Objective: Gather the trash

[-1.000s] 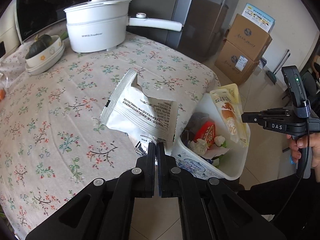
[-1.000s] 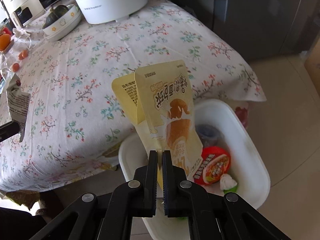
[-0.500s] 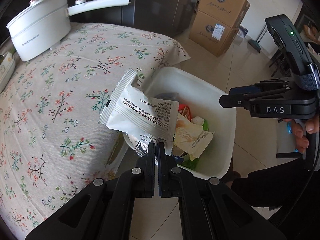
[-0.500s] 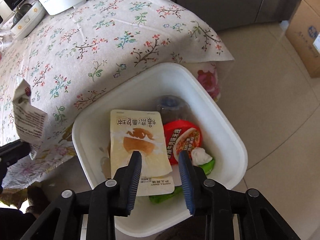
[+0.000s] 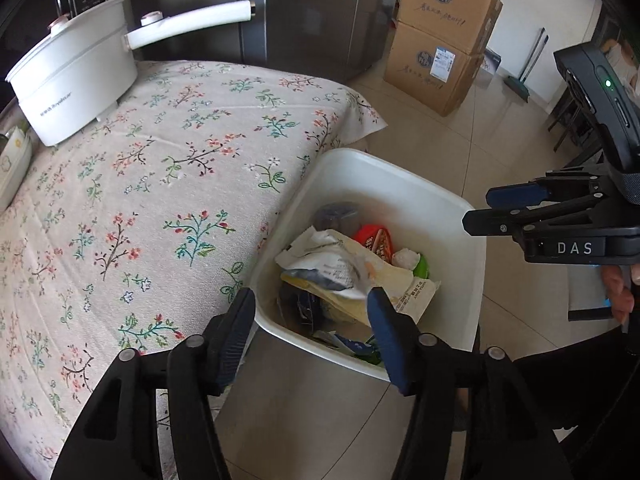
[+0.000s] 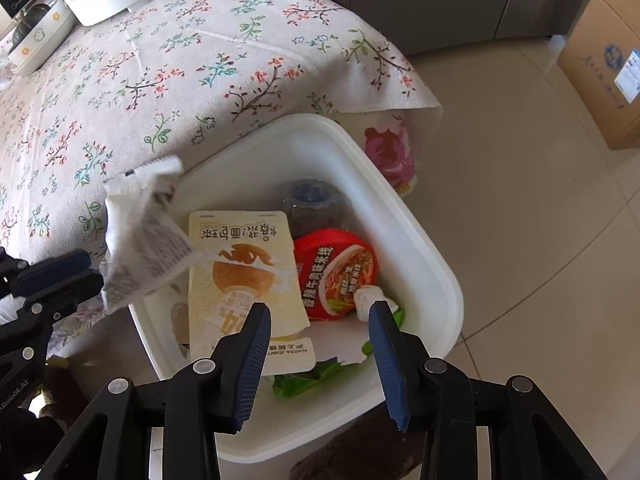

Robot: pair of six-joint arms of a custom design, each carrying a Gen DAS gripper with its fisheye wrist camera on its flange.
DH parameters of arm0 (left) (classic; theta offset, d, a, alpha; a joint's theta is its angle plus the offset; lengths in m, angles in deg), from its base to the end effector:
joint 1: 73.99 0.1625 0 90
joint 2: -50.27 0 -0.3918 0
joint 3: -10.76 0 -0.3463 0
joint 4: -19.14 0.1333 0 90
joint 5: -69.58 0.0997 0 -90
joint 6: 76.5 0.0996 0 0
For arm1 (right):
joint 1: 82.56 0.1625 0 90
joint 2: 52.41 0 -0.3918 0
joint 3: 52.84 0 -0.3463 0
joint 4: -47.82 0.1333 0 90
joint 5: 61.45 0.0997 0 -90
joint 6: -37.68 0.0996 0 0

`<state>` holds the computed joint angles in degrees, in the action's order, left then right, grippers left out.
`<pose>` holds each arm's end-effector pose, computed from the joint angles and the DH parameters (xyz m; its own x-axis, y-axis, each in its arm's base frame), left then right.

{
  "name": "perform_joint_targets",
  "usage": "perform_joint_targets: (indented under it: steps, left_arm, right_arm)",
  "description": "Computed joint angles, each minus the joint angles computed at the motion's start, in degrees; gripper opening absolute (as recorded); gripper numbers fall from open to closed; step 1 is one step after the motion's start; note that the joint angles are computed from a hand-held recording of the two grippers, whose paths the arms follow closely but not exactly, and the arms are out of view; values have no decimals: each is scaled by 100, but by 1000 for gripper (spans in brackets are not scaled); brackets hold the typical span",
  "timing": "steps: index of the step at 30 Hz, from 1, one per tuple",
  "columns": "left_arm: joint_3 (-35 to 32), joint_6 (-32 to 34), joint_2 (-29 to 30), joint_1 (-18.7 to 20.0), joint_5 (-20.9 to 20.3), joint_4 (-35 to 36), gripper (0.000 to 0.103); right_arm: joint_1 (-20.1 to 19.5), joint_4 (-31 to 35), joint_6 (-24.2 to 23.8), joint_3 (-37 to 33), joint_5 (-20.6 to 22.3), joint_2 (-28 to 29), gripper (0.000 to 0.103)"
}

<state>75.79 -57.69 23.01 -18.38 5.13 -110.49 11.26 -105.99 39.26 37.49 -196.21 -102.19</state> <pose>-0.2638 -0.6975 0.0433 -0.5302 0.7374 -0.4185 0.7770 0.6201 0.1083 0.1054 -0.6300 0.2109 -0.7284 0.2553 0.6358 -0.0411 0.9100 -0.4126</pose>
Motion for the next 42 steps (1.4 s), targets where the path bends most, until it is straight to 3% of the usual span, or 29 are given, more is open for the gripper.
perform_joint_targets:
  steps: [3, 6, 9, 13, 19, 21, 23, 28, 32, 42]
  left_arm:
    - [158, -144, -167, -3, 165, -136, 72]
    - [599, -392, -421, -67, 789, -599, 84]
    - [997, -614, -701, -79, 1190, -864, 88]
    - [1641, -939, -1202, -101, 1633, -1259, 94]
    - [2719, -1117, -2056, -200, 2328, -2389, 94]
    - [3038, -1043, -2290, -245, 2489, -2879, 94]
    - [3271, -1024, -2463, -282, 2659, -3196, 94]
    - [3619, -1314, -2808, -272, 2795, -3377, 94]
    - [3706, -1395, -2856, -246, 2868, -3482, 94]
    - [3699, -1318, -2826, -250, 2848, -3711, 94]
  right_arm:
    - [25, -32, 18, 1, -41, -3, 50]
    - [65, -146, 70, 45, -13, -25, 55]
    - [180, -341, 68, 131, -22, -16, 62]
    - [503, -815, -513, 157, -385, 244, 72]
    - [925, -1414, -1061, 176, -410, 569, 81]
    - [1083, -1766, -1259, 234, -405, 667, 82]
    - [1250, -2234, -1486, 283, -503, 790, 89]
    - [1610, -3376, -2064, 394, -565, 1020, 101]
    - [1769, -4011, -2581, 255, -600, 1291, 101]
    - [1752, -4073, -2707, -60, -575, 1575, 101]
